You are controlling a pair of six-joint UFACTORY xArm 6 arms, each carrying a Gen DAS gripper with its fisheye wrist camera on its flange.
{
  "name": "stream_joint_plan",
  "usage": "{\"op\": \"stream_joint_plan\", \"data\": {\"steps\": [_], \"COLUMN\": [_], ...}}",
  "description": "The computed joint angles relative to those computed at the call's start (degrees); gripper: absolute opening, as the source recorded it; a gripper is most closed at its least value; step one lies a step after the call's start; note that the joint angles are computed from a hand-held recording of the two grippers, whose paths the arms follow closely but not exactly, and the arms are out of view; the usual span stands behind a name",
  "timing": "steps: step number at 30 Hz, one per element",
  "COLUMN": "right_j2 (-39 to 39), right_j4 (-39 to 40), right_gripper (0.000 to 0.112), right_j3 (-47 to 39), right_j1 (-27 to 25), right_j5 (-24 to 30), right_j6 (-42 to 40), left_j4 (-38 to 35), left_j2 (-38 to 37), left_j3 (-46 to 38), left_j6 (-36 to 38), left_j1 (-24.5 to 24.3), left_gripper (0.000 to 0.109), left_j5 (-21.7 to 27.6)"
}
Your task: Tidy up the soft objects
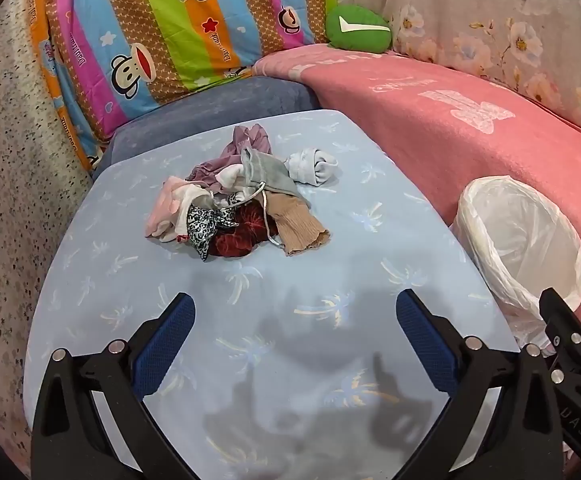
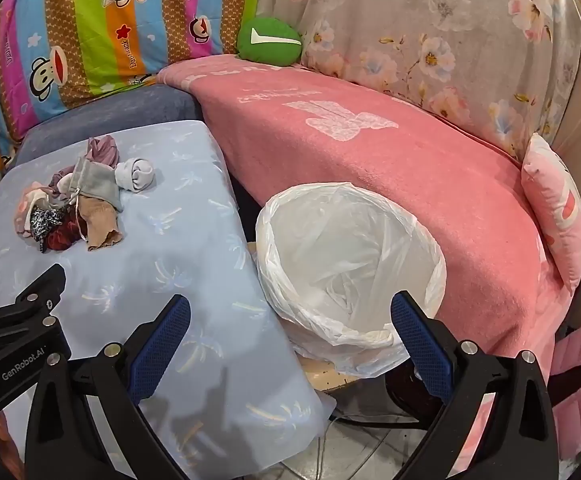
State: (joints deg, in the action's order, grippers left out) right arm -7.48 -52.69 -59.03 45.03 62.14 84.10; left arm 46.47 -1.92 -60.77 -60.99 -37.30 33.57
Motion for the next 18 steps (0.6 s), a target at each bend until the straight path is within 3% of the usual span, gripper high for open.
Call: {"op": "stream_joint_plan", "data": {"steps": [18], "right_j2": [-0.9], "right_j4": [0.0], "right_gripper": [0.098], "right_j3": [0.2], "right_j1": [0.2], "right_j5": [0.4], "right_j6": [-0.1], "left_j4": [1.1], "left_j2": [-0.7], "left_j3": [0.2], "left_j6": [-0.7], "left_j1": [-0.4], "left_gripper": [0.096], "left_j5": [-0.2]}}
